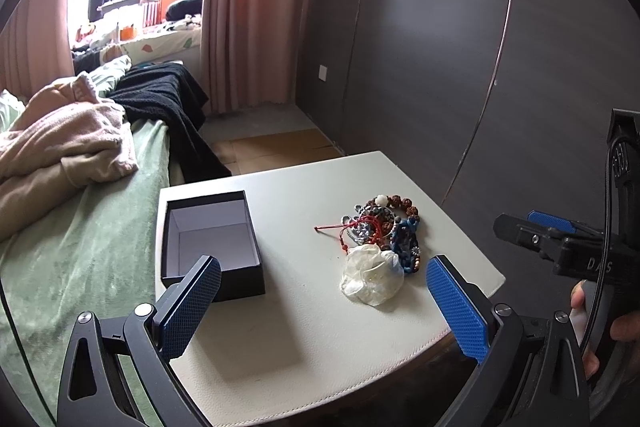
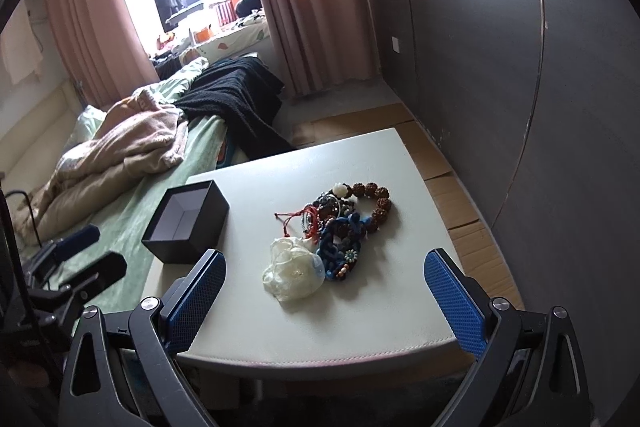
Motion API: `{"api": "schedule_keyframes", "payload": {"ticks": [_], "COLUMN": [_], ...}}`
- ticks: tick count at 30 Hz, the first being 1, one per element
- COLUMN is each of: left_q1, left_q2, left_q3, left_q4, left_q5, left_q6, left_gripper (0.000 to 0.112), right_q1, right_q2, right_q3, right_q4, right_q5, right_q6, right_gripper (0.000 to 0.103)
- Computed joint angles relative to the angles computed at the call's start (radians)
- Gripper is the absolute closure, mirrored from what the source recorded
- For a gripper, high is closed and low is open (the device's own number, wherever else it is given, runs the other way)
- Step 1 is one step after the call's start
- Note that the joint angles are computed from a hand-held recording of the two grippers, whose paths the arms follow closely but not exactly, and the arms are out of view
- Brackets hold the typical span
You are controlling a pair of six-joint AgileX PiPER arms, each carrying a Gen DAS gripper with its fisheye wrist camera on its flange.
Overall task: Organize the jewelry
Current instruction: 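Grasp the white organza pouch with the left gripper while the right grasps the blue bracelet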
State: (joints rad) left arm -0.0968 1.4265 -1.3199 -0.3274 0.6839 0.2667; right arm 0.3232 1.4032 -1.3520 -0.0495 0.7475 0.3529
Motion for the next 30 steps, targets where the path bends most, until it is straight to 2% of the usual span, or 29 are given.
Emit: {"api": "schedule_keyframes", "payload": {"ticks": [2,6,15,18,20,23,30], "left_q1": [-0.008,-0.026,-0.085,-0.100,-0.110,-0.125,-0.152], "left_q2": [0.031,0.103,0.224,0.286,0.327,0.371,0.480], "left_q3": [-0.012,-0.053,-0.123,-0.175,-0.207,-0.236,-0.327], "left_q4": [0.004,0.028,0.091,0.105,0.109,0.118,0.117], "left_q5": [0.000,0.036,0.050,0.081,0.096,0.110,0.172], "left_q6": [-0.010,-0.038,-0.106,-0.129,-0.137,-0.141,-0.146], "left_gripper": [0.013,0.027,0.030,0.036,0.036,0.037,0.051], "right_q1": [-0.031,-0.095,-0.202,-0.231,-0.247,-0.264,-0.299], "right_q2": [0.018,0.056,0.125,0.146,0.161,0.192,0.261], "right_q3": [-0.018,-0.051,-0.094,-0.104,-0.114,-0.136,-0.187], "right_q4": [0.027,0.104,0.228,0.277,0.313,0.355,0.423], "right_q5": [0.020,0.066,0.125,0.137,0.148,0.166,0.199], "right_q6": [-0.007,-0.037,-0.065,-0.079,-0.099,-0.124,-0.145], "right_gripper": [0.003,0.003,0.003,0.007,0.011,0.013,0.018]}}
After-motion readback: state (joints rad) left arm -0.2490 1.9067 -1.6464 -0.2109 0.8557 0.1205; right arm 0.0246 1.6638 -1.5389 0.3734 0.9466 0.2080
